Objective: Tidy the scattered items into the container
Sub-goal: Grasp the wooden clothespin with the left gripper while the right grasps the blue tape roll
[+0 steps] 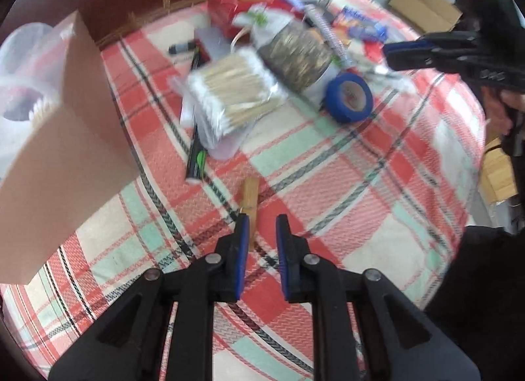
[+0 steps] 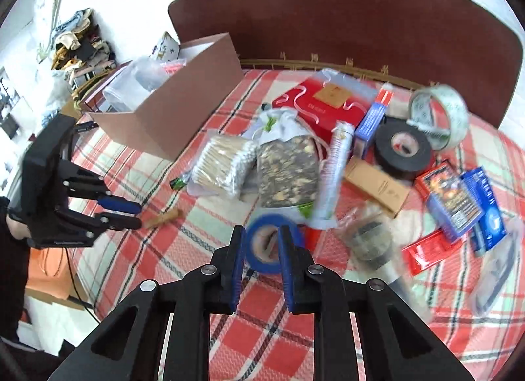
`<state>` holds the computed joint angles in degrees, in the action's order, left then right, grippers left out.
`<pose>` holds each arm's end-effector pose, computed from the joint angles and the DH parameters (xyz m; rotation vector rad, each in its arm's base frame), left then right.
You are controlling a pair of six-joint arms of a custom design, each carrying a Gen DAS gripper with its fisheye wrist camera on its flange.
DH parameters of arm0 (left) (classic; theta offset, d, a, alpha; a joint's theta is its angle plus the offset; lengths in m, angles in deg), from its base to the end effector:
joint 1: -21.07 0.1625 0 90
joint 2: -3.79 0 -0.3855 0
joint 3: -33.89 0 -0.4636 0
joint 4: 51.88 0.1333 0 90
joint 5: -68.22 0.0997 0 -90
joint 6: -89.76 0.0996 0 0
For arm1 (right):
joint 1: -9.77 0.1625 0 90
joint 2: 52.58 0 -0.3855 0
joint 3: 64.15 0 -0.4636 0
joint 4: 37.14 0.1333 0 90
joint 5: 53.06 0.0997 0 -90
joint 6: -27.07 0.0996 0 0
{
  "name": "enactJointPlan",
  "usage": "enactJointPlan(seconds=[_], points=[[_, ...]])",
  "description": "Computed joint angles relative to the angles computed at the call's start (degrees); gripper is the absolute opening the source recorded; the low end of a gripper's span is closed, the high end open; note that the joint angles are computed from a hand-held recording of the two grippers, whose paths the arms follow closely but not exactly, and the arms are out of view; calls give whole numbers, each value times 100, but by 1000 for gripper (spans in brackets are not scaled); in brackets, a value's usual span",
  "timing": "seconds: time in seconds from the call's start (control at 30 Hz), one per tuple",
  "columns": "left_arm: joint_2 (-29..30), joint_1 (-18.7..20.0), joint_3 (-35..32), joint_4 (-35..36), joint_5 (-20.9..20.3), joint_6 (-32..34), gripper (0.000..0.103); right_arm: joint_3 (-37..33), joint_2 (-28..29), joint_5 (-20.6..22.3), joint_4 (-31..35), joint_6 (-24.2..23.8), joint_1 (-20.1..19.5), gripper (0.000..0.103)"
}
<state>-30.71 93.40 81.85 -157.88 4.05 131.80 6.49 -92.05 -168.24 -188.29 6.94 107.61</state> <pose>-0.0964 -0.8846 0.1878 1.3277 2.3406 0.0719 0.2027 -0.8055 0.1393 0.4747 -2.5458 0.6264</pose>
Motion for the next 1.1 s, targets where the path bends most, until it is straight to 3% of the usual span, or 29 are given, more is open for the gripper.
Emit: enactJointPlan(seconds=[0.17, 0.5, 0.63, 0.8, 0.97, 1.1], points=[[159, 11, 43, -205, 390, 5, 40, -3, 52, -139, 59, 96, -23, 21], [451, 24, -299, -135, 466, -226, 40, -684, 582, -675, 661, 305, -200, 23], [471, 13, -321, -105, 472, -421, 39, -975, 828, -834, 796, 254, -232, 35], [383, 23, -150, -247, 272, -501, 36, -1037, 1004, -930, 576, -99, -232, 36], [419, 58, -335, 54, 78, -967, 17, -662, 698, -386, 487, 133, -334, 35], [328, 31, -206, 122, 60, -994, 15, -338, 471, -95, 383, 239, -373, 33]])
